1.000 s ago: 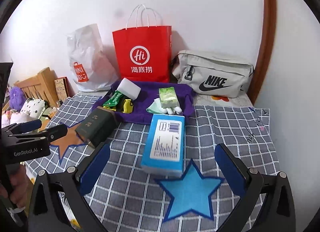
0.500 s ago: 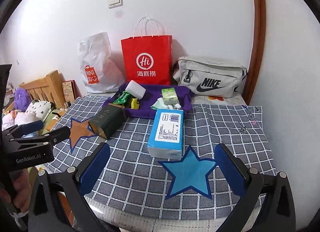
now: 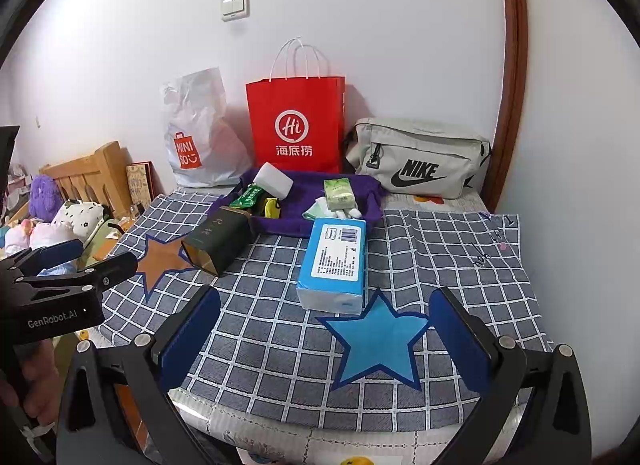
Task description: Organize soft objects
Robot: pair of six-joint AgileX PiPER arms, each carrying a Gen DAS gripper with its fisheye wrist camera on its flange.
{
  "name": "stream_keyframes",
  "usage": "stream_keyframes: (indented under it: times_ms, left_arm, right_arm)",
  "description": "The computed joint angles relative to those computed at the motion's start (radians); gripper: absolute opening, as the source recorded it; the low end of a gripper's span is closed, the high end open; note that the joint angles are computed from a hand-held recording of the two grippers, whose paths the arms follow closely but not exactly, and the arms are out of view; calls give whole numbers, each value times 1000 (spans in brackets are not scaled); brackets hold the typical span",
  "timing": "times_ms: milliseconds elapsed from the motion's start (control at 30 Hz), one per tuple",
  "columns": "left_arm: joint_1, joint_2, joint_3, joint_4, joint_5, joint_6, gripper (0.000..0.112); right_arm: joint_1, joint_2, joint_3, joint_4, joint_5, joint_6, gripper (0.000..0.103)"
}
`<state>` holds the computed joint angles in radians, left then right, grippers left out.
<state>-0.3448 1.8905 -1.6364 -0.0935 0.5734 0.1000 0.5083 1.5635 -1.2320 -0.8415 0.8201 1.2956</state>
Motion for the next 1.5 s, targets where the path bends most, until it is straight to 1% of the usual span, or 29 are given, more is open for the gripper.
stream_keyframes:
  times_ms: [700,833,1500]
  left_arm:
    - [0,-7,10,3,-2,9,98]
    - [-7,-10,15,34,-11,-18,98]
    - [-2,-13,18,17,-9,-3,98]
  right_arm:
    - [15,-21,22,-11,7,19,103]
    - [16,-20,19,-5,6,15,103]
    - [21,-16,18,-11,7,25,103]
